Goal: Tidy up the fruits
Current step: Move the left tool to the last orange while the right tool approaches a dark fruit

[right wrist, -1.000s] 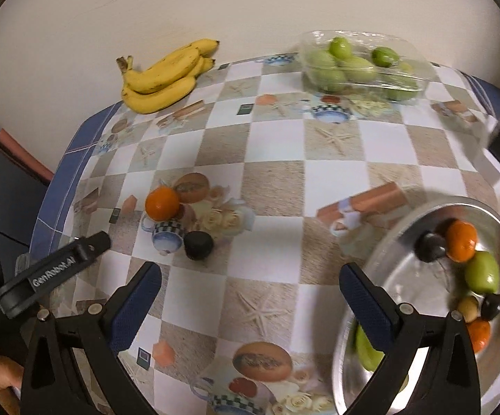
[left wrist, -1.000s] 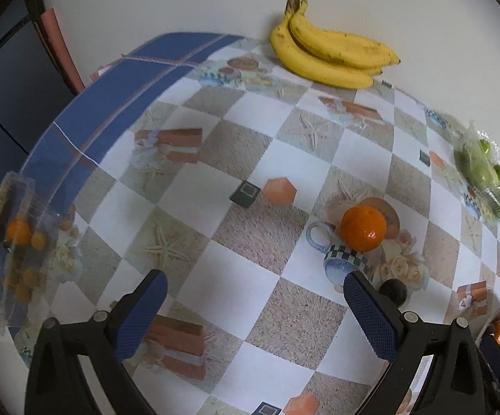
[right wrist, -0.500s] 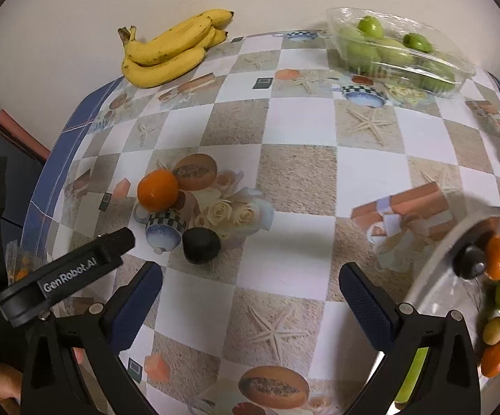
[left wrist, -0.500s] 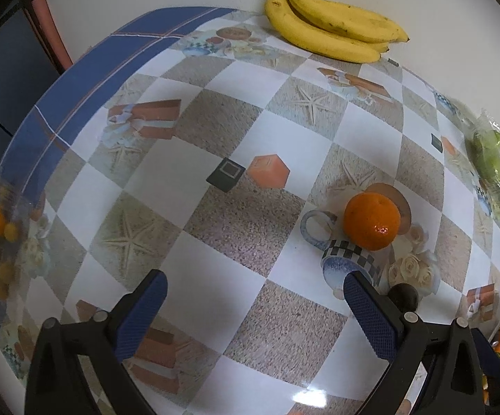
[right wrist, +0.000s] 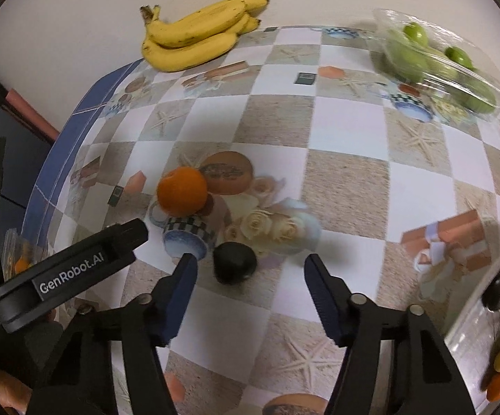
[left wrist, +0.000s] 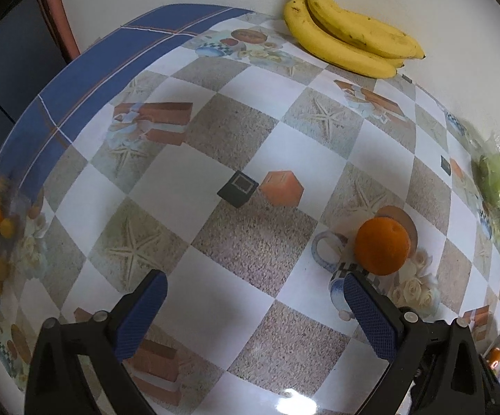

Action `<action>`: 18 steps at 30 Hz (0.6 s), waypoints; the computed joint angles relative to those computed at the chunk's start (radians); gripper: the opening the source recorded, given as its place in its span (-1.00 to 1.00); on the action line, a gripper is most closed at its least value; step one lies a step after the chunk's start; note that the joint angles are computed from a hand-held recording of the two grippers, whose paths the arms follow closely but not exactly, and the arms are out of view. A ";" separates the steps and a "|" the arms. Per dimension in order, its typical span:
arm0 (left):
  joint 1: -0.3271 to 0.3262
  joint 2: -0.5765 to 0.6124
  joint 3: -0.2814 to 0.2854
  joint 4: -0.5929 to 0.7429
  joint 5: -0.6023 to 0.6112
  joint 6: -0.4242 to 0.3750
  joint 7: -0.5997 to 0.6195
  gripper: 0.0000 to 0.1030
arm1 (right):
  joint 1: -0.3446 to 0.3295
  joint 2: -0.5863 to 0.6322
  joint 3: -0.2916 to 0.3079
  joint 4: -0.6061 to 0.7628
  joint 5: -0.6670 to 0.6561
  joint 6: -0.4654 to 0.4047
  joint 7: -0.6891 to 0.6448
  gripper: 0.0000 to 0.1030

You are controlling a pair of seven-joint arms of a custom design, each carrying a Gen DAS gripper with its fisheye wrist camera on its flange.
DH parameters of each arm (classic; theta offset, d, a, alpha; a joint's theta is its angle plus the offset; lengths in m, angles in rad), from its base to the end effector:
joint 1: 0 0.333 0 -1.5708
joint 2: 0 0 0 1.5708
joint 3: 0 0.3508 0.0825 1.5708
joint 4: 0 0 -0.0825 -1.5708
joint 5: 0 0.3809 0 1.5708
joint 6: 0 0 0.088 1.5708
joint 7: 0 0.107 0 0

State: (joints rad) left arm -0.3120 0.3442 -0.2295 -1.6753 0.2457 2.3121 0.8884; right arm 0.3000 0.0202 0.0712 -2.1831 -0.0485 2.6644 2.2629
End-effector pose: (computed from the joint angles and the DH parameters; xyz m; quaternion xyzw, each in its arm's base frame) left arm 0.6030 -0.3341 0.4729 -0.7069 0.6880 -0.1374 0.0901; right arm 0.5326 0.2086 0.4668 -0.5842 0.7786 -0.0719 0.2174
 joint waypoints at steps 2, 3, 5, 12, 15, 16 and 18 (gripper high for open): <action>0.001 0.001 0.000 0.002 -0.002 0.005 0.000 1.00 | 0.001 0.012 0.001 0.011 0.008 0.001 -0.014 0.13; 0.002 0.002 0.000 0.003 -0.003 0.007 -0.001 1.00 | 0.001 0.015 0.000 0.014 0.012 0.000 -0.020 0.06; 0.002 0.010 0.001 0.013 -0.004 0.008 -0.002 1.00 | 0.003 0.024 -0.002 0.022 0.019 -0.001 -0.031 -0.09; 0.000 0.027 0.003 0.035 -0.004 0.010 0.000 1.00 | 0.008 0.039 -0.009 0.031 0.029 0.001 -0.040 -0.32; -0.001 0.029 0.003 0.040 -0.003 0.012 0.003 1.00 | 0.010 0.043 -0.010 0.037 0.035 -0.003 -0.048 -0.41; -0.001 0.028 0.003 0.039 -0.003 0.012 0.002 1.00 | 0.011 0.044 -0.012 0.040 0.027 -0.005 -0.042 -0.43; 0.000 0.023 0.003 0.033 -0.005 0.018 0.000 1.00 | 0.011 0.042 -0.012 0.040 0.035 -0.006 -0.047 -0.43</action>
